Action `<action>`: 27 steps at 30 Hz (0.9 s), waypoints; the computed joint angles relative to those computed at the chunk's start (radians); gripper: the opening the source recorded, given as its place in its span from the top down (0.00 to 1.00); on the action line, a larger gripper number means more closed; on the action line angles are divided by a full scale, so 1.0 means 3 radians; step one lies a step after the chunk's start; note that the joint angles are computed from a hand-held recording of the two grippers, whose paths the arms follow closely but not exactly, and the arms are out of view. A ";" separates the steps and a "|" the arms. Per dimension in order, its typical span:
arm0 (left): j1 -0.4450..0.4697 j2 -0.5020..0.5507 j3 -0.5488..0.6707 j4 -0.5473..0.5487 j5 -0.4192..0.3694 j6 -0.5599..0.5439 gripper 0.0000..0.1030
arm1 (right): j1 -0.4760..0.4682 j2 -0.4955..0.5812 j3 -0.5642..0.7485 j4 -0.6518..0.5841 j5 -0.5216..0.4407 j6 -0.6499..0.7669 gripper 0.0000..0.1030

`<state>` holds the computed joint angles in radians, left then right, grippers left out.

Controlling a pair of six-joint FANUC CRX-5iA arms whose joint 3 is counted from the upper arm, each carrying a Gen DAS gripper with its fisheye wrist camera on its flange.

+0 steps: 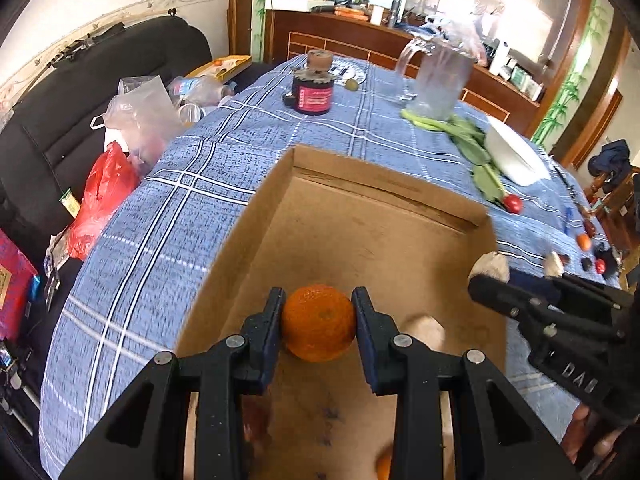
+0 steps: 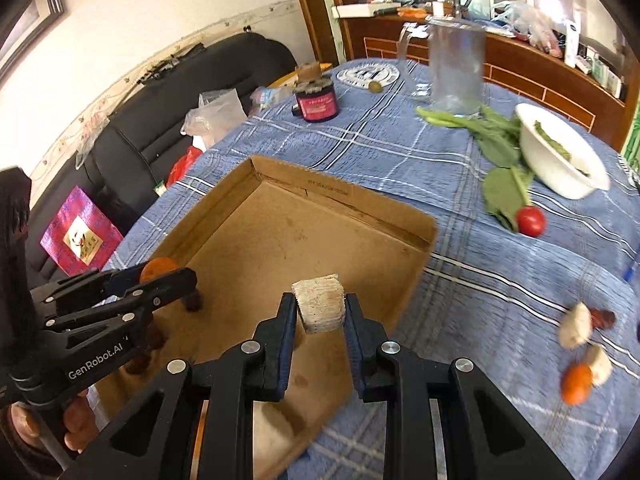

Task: Organize fruits
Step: 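Carry the cake cube and mandarin into the tray and open both tools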

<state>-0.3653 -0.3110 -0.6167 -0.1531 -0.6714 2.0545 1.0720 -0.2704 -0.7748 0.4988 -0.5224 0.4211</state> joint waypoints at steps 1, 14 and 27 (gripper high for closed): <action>0.0028 0.0060 0.0018 0.0016 0.0029 -0.0043 0.68 | -0.0039 0.0088 0.0038 -0.0027 0.0045 0.0027 0.75; 0.0068 0.0521 0.0192 0.0037 0.0069 -0.0134 0.68 | -0.0183 0.0528 0.0274 -0.0255 0.0119 0.0391 0.75; -0.0141 0.0375 0.0286 -0.0385 -0.0208 0.0307 0.54 | -0.0113 0.0387 0.0168 -0.0101 0.0014 0.0242 0.68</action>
